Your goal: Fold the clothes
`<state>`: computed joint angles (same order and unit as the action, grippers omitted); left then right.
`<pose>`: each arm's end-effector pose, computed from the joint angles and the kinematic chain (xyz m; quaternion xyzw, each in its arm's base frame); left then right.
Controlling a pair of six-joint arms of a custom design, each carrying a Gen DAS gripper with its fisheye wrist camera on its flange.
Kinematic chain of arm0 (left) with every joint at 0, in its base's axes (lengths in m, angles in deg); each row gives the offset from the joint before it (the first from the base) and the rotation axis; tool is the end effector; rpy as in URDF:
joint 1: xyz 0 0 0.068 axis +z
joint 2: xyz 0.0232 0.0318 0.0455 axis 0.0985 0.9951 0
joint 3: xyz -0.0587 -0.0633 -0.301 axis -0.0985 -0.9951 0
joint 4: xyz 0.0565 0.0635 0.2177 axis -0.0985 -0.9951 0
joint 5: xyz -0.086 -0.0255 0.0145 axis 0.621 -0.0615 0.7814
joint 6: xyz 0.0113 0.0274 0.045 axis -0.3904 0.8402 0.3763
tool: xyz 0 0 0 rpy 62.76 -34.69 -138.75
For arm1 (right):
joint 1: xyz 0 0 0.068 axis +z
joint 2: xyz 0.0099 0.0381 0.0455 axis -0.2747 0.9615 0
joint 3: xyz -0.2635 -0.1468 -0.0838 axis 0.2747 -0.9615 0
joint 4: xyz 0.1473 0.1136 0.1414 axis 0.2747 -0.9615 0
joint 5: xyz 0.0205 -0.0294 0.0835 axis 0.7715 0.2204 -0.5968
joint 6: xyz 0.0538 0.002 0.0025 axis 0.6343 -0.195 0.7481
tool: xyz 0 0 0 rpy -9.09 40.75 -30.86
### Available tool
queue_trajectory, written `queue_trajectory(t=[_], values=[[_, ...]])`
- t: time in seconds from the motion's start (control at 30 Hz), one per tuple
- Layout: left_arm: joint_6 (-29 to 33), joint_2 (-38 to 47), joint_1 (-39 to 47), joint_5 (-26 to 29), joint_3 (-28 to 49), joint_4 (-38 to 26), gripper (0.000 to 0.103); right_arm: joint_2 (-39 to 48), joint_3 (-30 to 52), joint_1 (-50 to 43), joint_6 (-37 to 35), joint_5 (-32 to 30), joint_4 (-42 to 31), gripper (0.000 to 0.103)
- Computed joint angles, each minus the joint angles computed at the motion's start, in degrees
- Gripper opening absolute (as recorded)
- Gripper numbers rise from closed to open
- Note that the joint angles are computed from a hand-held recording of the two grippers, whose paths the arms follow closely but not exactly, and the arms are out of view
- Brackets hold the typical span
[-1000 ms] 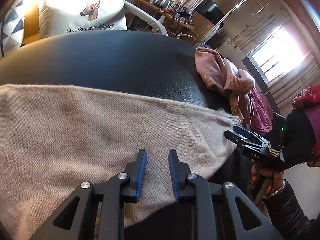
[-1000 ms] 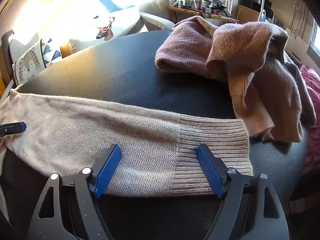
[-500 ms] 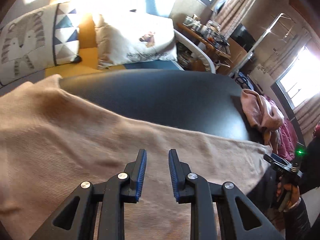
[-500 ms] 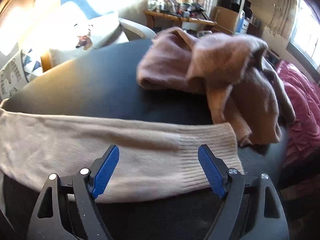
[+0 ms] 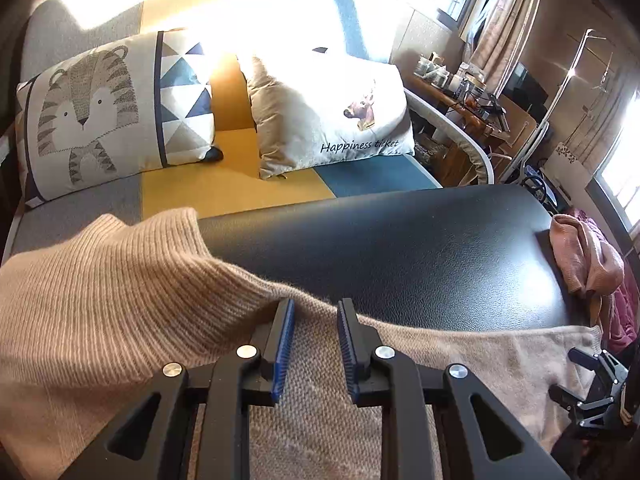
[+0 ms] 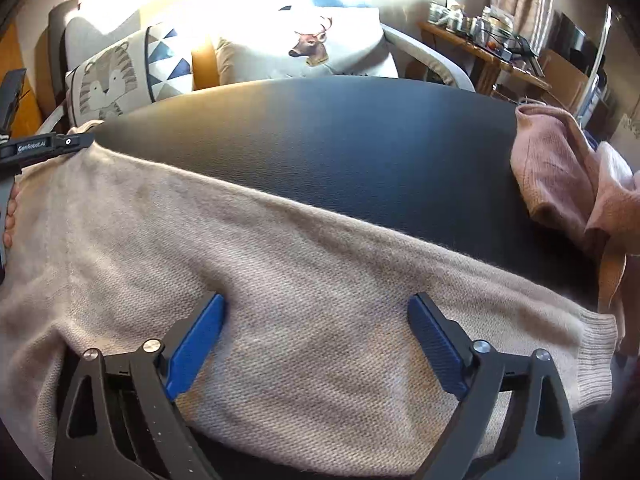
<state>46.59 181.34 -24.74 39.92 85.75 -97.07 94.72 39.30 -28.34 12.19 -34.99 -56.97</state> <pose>0.3137 -0.1746 0.2576 -0.0997 0.9328 -0.0969 0.3325 0.2275 -0.0413 0.2580 -0.1297 0.9484 0.0267 0.2879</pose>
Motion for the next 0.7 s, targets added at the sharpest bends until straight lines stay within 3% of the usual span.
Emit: queue_trajectory(t=[0.17,0.37,0.43,0.6,0.7], values=[[3.18,3.77,1.97,1.77,4.01,0.96,0.022,4.53,3.19,-0.96,0.78,1.29,1.56,0.103],[7.33,9.73,0.45,-3.39,15.47,-9.43,0.022,6.66,6.41,1.87,4.97,4.80,1.66,0.103],[8.09,11.21,-0.41,-4.99,18.95,-13.16,0.022,3.66,5.13,3.99,6.61,5.43,1.93,0.102],[4.22,6.24,-4.45,4.27,16.48,-10.13,0.022,-13.55,-0.28,1.16,1.12,-5.95,-5.67,0.102],[6.39,6.12,-11.13,6.71,17.86,-9.38,0.022,-24.06,-3.51,4.61,-1.81,-8.66,-13.03,0.102]])
